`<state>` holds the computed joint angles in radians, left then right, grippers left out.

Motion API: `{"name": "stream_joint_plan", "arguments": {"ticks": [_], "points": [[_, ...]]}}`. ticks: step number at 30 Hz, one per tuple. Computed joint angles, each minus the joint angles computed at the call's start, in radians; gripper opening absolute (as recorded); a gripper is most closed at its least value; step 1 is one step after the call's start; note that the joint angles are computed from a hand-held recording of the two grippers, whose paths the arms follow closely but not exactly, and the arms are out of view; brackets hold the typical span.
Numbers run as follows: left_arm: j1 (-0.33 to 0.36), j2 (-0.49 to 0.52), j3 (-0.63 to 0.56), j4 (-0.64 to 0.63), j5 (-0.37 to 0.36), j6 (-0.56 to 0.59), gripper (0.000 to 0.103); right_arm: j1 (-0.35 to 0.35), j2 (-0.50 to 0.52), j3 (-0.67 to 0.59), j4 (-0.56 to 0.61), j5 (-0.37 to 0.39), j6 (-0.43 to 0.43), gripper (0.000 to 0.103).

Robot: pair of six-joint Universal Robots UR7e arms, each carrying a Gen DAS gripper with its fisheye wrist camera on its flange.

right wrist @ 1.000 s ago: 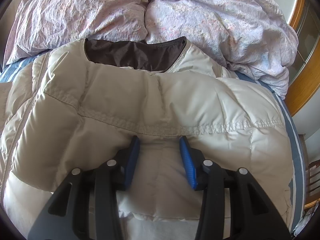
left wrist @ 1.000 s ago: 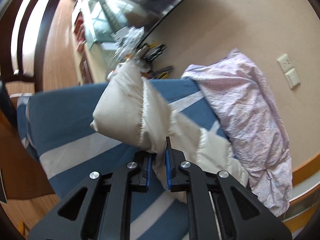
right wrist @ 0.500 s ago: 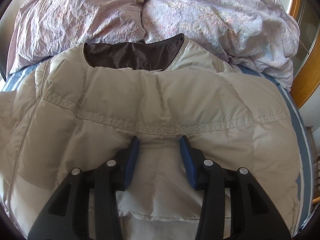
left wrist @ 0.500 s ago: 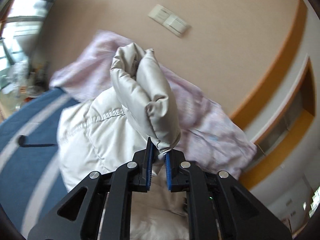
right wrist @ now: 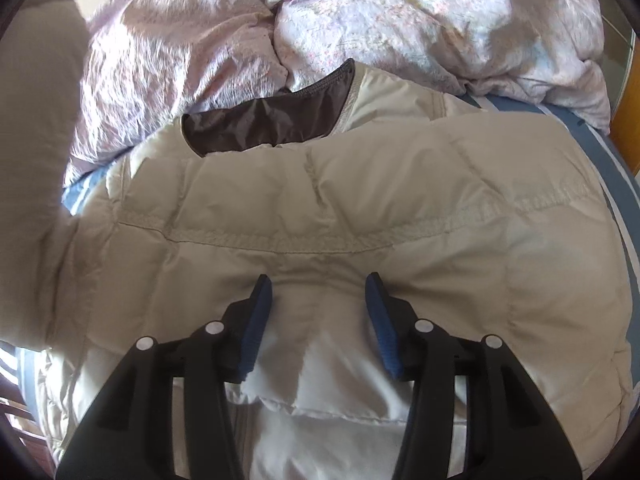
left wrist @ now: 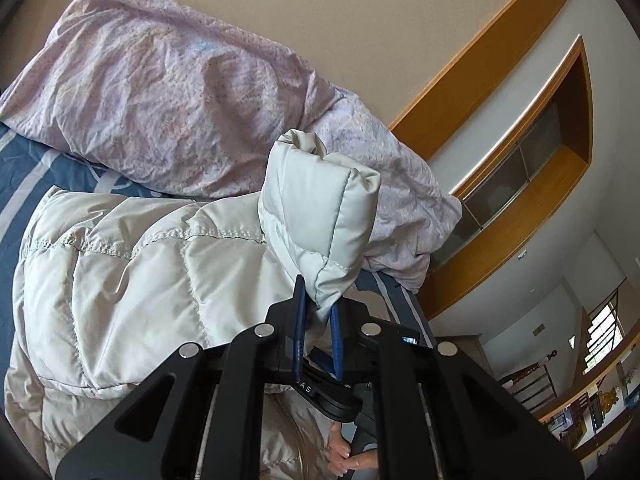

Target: Fold large clothes

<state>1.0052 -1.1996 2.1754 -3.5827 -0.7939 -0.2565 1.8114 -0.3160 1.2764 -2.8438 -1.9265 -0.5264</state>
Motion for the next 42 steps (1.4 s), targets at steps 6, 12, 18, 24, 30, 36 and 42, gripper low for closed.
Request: {"name": "stream_joint_plan", "arguments": {"ticks": [6, 12, 18, 24, 30, 36, 42], "points": [[0.011, 0.080, -0.066, 0.071, -0.032, -0.001, 0.010, -0.027, -0.055, 0.049, -0.023, 0.040, 0.031, 0.051], [0.019, 0.168, -0.122, 0.128, -0.004, 0.003, 0.010, -0.051, -0.103, 0.112, -0.161, 0.016, 0.023, 0.051], [0.072, 0.220, -0.151, 0.254, -0.027, -0.048, 0.011, -0.073, -0.121, 0.102, -0.178, 0.023, 0.036, 0.051], [0.080, 0.223, -0.145, 0.292, -0.040, -0.076, 0.032, -0.078, -0.138, 0.112, -0.163, 0.075, 0.052, 0.051], [0.046, 0.217, -0.123, 0.230, -0.086, 0.025, 0.094, -0.078, -0.155, 0.117, -0.150, 0.110, 0.067, 0.051], [0.023, 0.137, -0.066, 0.218, -0.017, 0.010, 0.094, -0.084, -0.190, 0.123, 0.002, 0.249, 0.059, 0.051], [0.008, 0.053, -0.009, 0.193, 0.266, 0.049, 0.094, -0.048, -0.171, 0.150, -0.062, 0.241, -0.018, 0.045]]}}
